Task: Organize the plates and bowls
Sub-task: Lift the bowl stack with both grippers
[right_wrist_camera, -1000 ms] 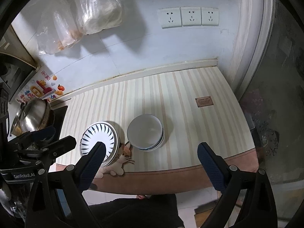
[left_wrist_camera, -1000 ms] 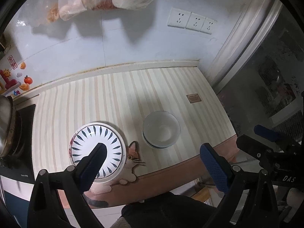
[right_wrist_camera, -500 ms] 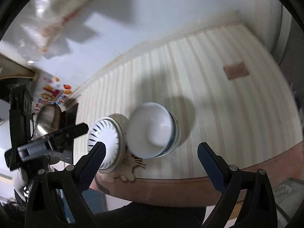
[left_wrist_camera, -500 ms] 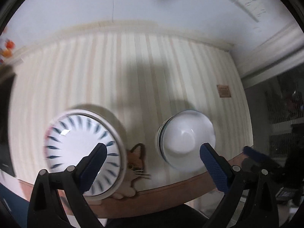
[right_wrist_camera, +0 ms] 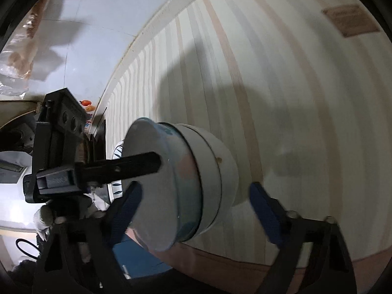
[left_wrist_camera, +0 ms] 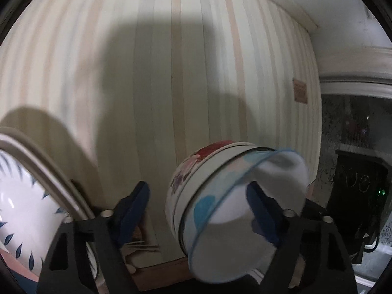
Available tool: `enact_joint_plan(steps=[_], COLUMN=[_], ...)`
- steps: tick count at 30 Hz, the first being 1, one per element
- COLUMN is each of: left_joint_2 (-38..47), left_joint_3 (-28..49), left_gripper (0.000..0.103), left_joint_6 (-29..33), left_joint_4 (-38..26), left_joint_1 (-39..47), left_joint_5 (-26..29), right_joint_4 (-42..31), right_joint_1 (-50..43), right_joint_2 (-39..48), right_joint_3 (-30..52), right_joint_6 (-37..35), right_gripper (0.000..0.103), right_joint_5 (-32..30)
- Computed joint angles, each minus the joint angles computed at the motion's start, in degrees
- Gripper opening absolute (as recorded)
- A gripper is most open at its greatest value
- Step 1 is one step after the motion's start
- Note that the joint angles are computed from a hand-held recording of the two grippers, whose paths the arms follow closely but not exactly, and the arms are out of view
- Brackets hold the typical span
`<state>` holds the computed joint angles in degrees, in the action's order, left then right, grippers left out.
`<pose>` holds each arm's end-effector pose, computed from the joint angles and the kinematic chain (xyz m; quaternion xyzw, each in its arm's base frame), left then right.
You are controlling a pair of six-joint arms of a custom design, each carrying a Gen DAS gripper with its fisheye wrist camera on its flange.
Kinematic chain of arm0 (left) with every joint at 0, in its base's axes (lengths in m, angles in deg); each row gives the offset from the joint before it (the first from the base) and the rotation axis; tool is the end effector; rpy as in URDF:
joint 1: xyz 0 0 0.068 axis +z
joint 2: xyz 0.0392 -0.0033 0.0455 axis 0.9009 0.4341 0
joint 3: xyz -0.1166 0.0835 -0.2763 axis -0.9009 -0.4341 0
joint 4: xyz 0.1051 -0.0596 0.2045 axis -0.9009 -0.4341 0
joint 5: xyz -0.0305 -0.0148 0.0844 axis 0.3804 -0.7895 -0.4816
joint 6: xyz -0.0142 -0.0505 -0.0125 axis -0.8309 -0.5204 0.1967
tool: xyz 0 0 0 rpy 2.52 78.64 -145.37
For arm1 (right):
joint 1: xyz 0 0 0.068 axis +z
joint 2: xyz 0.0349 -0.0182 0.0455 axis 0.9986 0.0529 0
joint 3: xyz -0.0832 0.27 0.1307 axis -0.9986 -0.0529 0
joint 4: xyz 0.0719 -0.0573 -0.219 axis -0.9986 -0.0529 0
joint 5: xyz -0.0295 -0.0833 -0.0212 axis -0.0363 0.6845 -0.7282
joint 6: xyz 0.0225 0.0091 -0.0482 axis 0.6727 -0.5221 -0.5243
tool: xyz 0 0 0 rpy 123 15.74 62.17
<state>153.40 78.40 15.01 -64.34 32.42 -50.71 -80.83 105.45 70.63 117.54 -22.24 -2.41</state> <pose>0.2073 -0.1474 0.2702 0.0880 -0.9648 0.2399 0.0620 0.2544 0.1104 0.2126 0.0447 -0.9259 -0.3747 0.0138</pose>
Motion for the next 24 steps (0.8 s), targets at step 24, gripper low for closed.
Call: enact_joint_plan(steps=[24], left_joint_2=[-5.9], left_joint_3=[-0.5], left_gripper=[0.057], left_joint_6=[-0.8], left_joint_4=[-4.5], left_joint_1=[2.9], left_joint_5=[0.2], right_joint_4=[-0.4], right_joint_1=[4.0], right_joint_2=[9.4], right_joint_3=[6.7], right_joint_6=[2.9], right_gripper=[0.048], right_joint_5=[-0.4])
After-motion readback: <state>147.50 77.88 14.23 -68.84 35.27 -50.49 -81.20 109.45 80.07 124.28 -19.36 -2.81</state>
